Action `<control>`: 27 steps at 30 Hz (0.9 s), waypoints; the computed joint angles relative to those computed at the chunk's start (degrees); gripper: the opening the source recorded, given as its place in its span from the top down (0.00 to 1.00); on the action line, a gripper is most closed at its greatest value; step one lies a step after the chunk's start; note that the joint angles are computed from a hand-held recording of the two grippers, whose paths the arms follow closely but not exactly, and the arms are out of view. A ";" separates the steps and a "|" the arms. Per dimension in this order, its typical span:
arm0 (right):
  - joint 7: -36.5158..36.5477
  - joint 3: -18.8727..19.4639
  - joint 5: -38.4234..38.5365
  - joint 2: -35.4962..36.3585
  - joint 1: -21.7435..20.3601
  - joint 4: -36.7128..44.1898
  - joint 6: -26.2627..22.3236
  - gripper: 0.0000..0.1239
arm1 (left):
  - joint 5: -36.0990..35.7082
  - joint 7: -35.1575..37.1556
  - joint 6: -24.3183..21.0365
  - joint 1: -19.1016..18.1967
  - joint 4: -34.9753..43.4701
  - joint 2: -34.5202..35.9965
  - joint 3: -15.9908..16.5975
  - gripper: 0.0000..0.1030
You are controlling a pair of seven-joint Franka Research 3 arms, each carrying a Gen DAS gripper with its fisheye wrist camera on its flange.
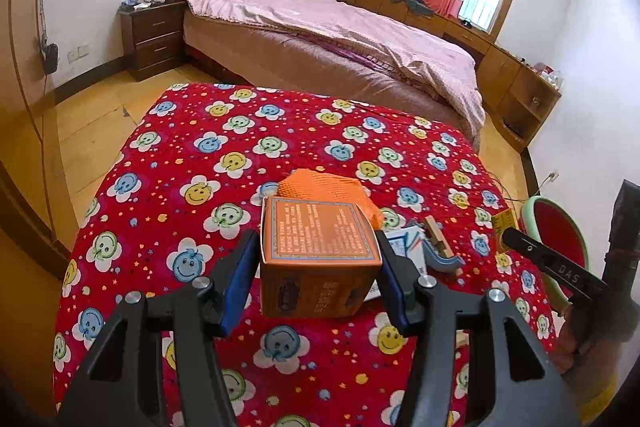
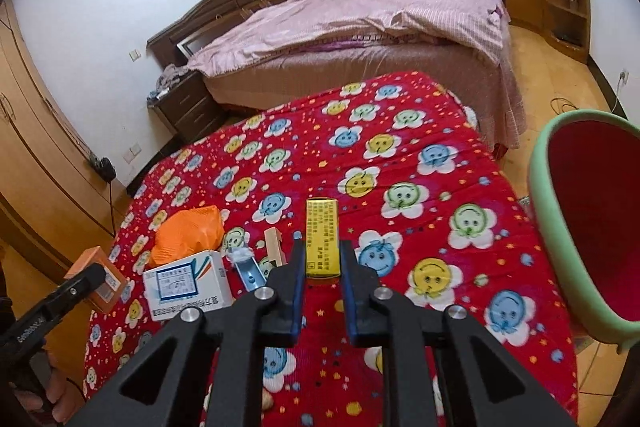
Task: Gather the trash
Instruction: 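Grasp the brown cardboard box with the left tool while the right tool grasps a yellow packet, then carry the brown box and yellow packet over the red bucket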
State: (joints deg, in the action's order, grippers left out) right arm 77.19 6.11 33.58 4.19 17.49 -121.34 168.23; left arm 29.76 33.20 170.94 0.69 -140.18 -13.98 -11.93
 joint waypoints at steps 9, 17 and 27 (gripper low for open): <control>-5.12 -0.63 7.07 -6.50 0.96 -5.47 3.14 0.86 | -1.45 1.50 0.16 -2.03 -0.57 -1.85 -0.19 0.45; -8.08 -2.99 11.56 -11.80 3.18 -9.89 5.72 0.86 | -3.91 3.65 1.20 -3.61 -0.46 -2.47 -0.79 0.45; -9.14 -5.98 14.20 -16.12 4.77 -14.50 6.99 0.86 | -6.64 7.19 1.59 -7.31 1.36 -1.26 -0.37 0.45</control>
State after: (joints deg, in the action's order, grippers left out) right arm 68.04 0.13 47.78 -11.93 22.26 -135.84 175.22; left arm 23.12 40.39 172.53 -6.62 -138.82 -15.25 -12.30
